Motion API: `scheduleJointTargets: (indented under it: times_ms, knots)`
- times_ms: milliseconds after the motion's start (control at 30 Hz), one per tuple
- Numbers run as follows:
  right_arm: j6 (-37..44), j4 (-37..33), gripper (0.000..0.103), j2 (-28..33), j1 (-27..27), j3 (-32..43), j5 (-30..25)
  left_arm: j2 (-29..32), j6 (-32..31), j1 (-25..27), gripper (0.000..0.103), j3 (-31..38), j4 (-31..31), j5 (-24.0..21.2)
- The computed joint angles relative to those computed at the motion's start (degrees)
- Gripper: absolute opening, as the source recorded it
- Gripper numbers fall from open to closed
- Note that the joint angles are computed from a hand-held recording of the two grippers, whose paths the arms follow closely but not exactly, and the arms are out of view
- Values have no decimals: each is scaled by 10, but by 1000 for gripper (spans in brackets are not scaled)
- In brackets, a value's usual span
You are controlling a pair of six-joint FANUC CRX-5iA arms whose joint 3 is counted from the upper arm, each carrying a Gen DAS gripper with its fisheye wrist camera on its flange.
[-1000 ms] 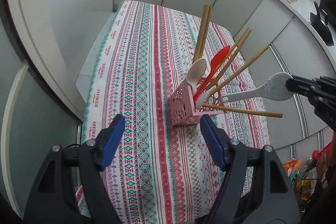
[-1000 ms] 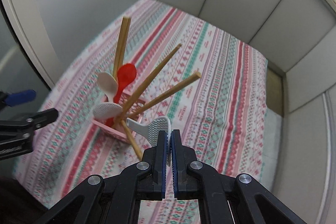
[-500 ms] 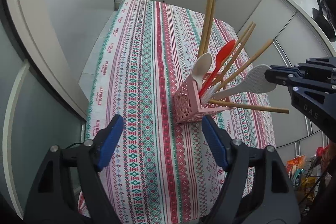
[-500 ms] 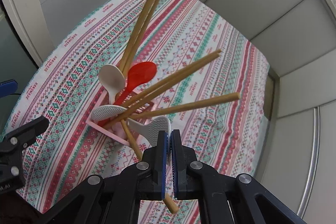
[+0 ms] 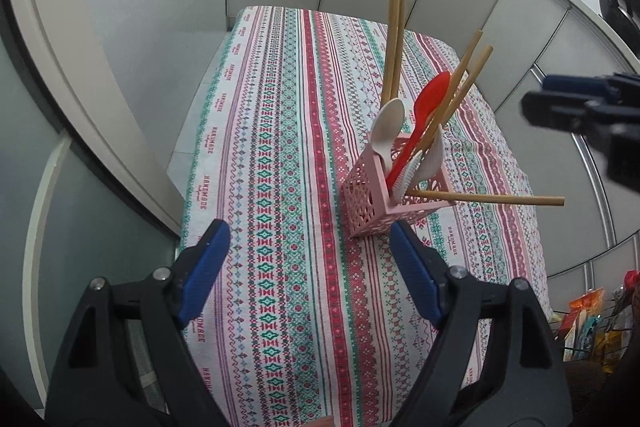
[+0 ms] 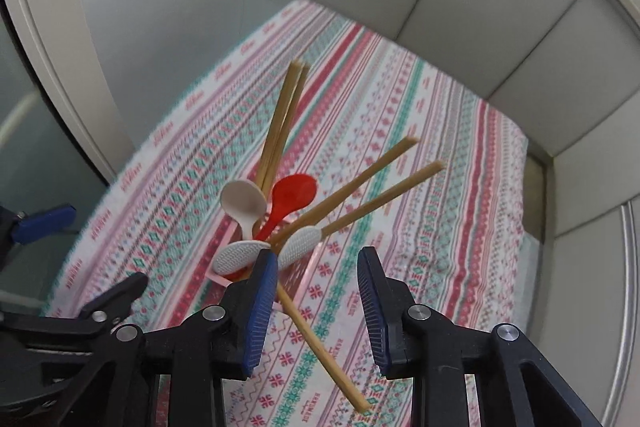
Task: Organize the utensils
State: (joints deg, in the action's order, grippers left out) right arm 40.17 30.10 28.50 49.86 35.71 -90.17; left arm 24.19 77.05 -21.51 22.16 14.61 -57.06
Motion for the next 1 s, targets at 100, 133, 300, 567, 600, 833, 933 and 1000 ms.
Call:
scheduleJointTargets:
  times_ms: [100,133,300,567,600,833,933,1000]
  knots:
    - [-65,25,47,-60,16,-75,39,-14,6,-5,86,-11,-14,12]
    - [-88,36,52,-80,23,-100,49,-21,14,-9,86,-14,-25,17]
    - [-239,112,72,-194,78,-244,70,-73,54,-34,97,-43,-80,57]
    - [-468,189,93,-298,206,-379,-29,-194,47,-71,102,-137,-102,105]
    - [-500,195,94,-302,231,-387,-55,-215,45,-76,102,-154,-101,107]
    - [-617,226,99,-282,336,-389,-170,-305,92,-107,102,-227,-131,134]
    - [-643,227,99,-269,363,-384,-198,-326,124,-116,102,-241,-153,129]
    - [-660,218,99,-263,376,-380,-214,-337,150,-119,102,-248,-169,126]
